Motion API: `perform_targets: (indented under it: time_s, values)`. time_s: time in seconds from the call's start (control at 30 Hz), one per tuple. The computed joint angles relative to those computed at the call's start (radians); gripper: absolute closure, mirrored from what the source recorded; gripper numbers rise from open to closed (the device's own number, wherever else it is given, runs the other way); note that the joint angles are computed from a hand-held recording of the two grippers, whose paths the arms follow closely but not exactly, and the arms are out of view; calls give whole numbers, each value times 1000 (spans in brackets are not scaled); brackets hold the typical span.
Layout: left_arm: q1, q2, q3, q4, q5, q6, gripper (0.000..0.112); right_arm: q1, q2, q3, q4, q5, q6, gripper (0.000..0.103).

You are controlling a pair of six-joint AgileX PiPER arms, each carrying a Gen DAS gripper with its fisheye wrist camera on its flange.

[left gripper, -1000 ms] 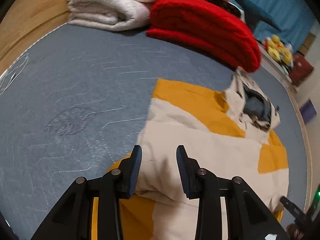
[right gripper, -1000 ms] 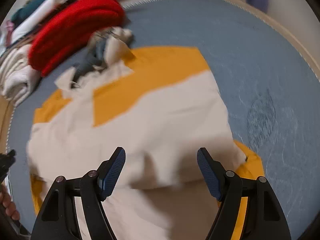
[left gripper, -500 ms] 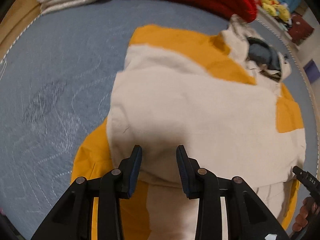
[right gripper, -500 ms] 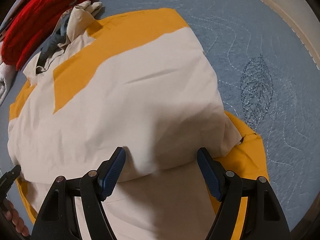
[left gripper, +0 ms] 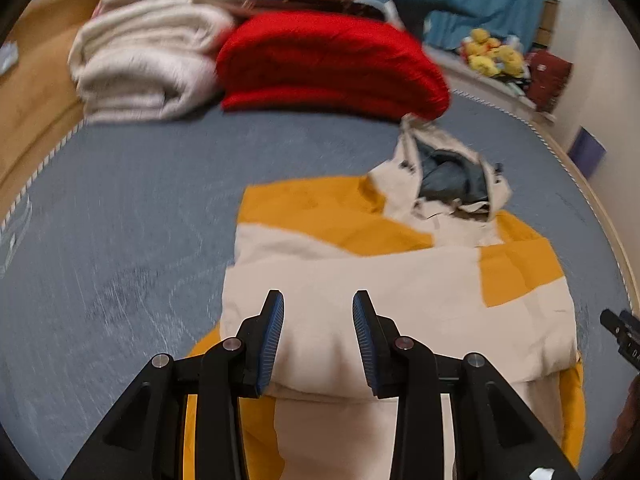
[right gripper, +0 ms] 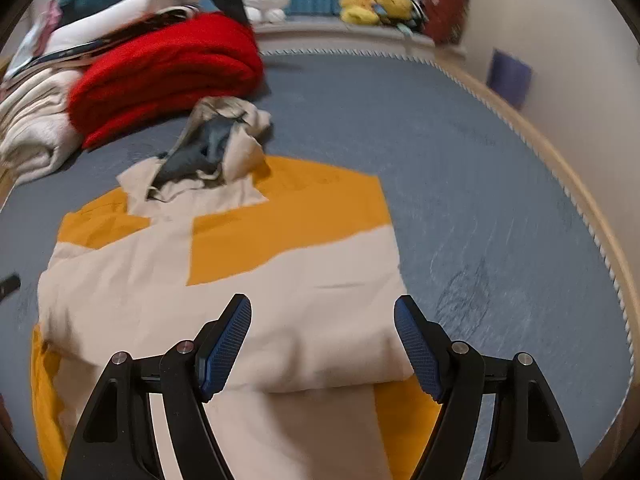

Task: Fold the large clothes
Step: 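Open the right tool and withdraw both tools above the folded jacket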

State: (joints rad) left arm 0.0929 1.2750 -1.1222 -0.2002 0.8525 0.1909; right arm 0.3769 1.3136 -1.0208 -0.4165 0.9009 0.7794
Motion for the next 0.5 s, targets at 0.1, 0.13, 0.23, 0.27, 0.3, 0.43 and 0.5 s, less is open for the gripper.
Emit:
perform_targets:
  time_s: [0.1,0.13,0.23,0.27,0.3,0.43,0.5]
  values:
    - [-37,-39,20,5,-24,17,79,28,-34,-15,-10,34,-13,28]
    - [-46,-48,22,0,-24,23,79,38,-37,-22,-12,44,-12,28]
    - [-85,-67,18,14,-24,2,79,50,-58,-29,-9,65,-17,29]
    - [-98,-72,16,22,-25,-10,79,53,-74,-28,-10,77,-20,28]
    - [-113,-74,6,29,-21,-22,79,54,-86,-32,-8,88,-26,28]
    - [-152,-77,-32,44,8,-58,79,41,-113,-52,10,111,-57,28]
    - [-179,-42,-87,69,34,-85,79,26,-110,-70,26,114,-89,28]
